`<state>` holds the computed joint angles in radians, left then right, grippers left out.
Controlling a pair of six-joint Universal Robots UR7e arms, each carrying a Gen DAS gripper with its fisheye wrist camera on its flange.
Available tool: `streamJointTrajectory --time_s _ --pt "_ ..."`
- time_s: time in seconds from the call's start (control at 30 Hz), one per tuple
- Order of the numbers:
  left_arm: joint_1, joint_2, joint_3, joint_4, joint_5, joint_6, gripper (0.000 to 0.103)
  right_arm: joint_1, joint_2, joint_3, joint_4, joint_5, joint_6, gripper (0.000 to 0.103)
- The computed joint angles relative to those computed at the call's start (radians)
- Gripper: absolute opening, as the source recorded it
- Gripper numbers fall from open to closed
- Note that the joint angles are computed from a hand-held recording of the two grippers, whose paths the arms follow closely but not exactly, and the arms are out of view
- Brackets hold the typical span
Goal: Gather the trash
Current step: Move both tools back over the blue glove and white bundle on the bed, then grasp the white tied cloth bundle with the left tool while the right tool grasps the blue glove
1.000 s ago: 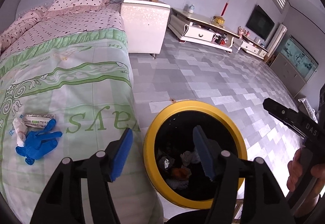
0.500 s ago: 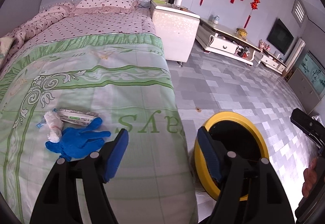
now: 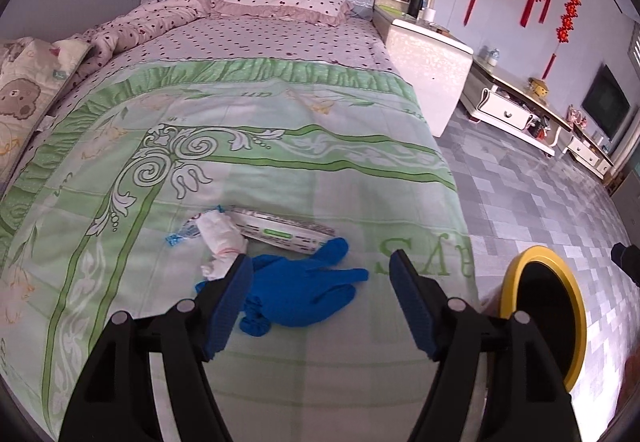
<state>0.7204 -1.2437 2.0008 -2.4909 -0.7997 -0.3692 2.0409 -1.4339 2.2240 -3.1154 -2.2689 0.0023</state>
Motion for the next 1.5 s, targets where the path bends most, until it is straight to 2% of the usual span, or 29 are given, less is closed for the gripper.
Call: streamJointTrajectory --time_s 0.27,0.7,1.13,1.17,1.33,1.43,1.47,1.5 --pt "0.098 0.008 -0.034 0.009 0.042 0.030 0.068 -0.022 0.174 -0.073 0.010 0.066 -0.012 0.070" --pt "0.228 0.067 -0.088 -0.024 0.027 0.078 0.068 -0.079 0.389 -0.190 0.074 0.148 -0.070 0.070" --pt "0.298 0.127 -0.139 -0.056 -0.010 0.117 0.067 -0.110 0.535 -0.297 0.123 0.148 -0.169 0.070" --pt "0.302 0.130 -0.143 -0.060 -0.018 0.121 0.065 -0.112 0.544 -0.305 0.130 0.145 -0.174 0.070" --pt "0.318 0.144 -0.155 -0.069 -0.033 0.136 0.038 -0.121 0.588 -0.341 0.138 0.140 -0.196 0.070" --pt "0.329 0.151 -0.160 -0.063 -0.034 0.134 0.015 -0.128 0.614 -0.367 0.142 0.143 -0.202 0.070" --pt "0.336 0.153 -0.163 -0.052 -0.038 0.125 0.005 -0.130 0.620 -0.372 0.145 0.146 -0.202 0.069" --pt "0.341 0.154 -0.163 -0.053 -0.042 0.121 0.002 -0.131 0.627 -0.379 0.148 0.146 -0.206 0.067"
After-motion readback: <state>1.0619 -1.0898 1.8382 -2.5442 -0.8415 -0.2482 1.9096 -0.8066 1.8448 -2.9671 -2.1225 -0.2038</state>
